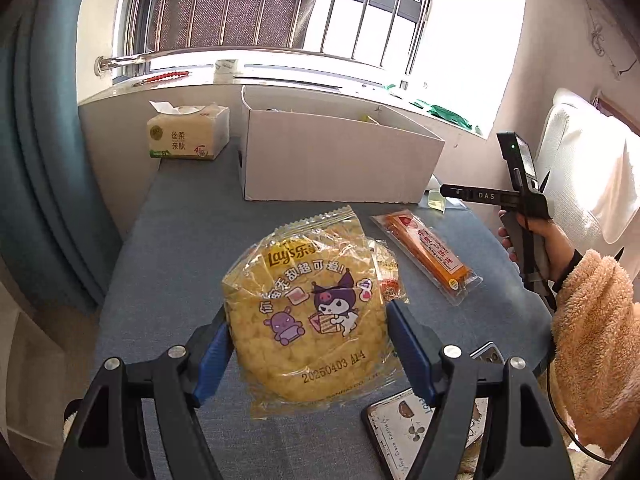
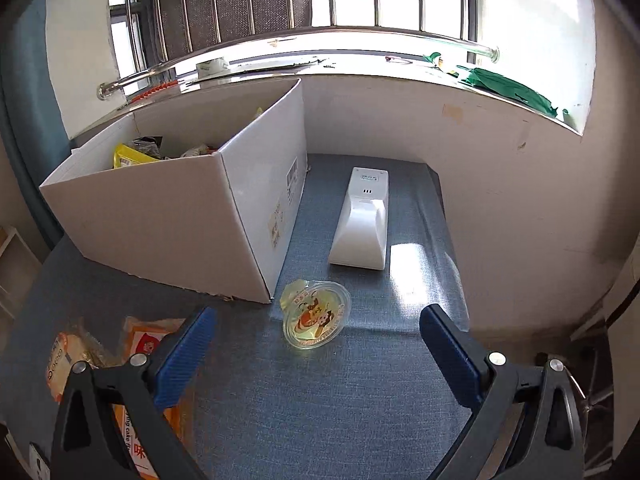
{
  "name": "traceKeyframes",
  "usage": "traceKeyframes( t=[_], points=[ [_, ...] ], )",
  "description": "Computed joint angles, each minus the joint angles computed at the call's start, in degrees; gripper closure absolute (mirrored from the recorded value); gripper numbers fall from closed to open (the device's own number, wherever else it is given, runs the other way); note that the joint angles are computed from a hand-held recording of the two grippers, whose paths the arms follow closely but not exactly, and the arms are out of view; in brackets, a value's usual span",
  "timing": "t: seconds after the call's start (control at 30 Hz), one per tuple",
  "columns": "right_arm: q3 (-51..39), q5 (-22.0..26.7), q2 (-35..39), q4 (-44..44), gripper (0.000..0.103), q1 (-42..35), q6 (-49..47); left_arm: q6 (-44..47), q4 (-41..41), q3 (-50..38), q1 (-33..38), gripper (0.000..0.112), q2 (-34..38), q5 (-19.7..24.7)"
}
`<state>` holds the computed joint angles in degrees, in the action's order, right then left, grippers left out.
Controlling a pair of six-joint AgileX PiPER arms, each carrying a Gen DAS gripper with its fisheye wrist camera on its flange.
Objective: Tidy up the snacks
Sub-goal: 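Grasp the Lay's cartoon-print cracker bag with left gripper while right grasps the round jelly cup, then carry the cracker bag and jelly cup over the white box and open both grippers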
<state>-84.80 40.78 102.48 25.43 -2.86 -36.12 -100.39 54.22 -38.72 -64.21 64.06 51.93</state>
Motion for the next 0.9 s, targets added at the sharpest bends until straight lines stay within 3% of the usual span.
traceKeyframes(
  t=[0.17,0.27,0.3,0.33,0.4,0.5,0.7,0.8,0.9],
  points=[
    [-2.9,-1.2,4.1,-7.3,0.000,2.3,6.4,0.0,-0.2,0.5,0.4,0.034,-0.3,-0.2],
    [-3.1,-0.1,5.0,-2.5,0.004,1.8,2.5,-0.1,-0.4,0.6,0.7,0.035,-0.1,-0.6],
    [-3.2,0.3,5.0,-1.5,0.013,1.6,1.8,0.2,-0.6,0.5,0.8,0.035,0.1,-0.9],
    [-3.4,0.4,5.1,-1.7,0.053,1.7,2.1,0.1,-0.6,0.5,0.8,0.035,0.2,-0.9],
    [-3.9,1.6,4.9,-2.9,0.055,1.7,4.1,0.5,-0.8,0.4,0.7,0.034,0.3,-1.2],
    [-2.1,3.1,3.0,3.9,0.055,-0.8,-1.5,0.5,0.0,0.7,0.6,0.034,0.0,-1.5],
    [3.8,6.0,-5.0,13.0,0.055,-4.2,-8.4,-0.4,3.1,1.2,5.3,0.034,-3.1,-8.8],
    [4.3,9.6,-8.5,17.7,0.055,-4.8,-10.4,5.1,3.3,-2.8,8.8,0.034,-1.9,-10.1],
    [1.4,14.0,-9.6,20.3,0.055,-4.4,-8.0,13.9,0.8,-7.1,16.2,0.034,-0.5,-17.4]
  ],
)
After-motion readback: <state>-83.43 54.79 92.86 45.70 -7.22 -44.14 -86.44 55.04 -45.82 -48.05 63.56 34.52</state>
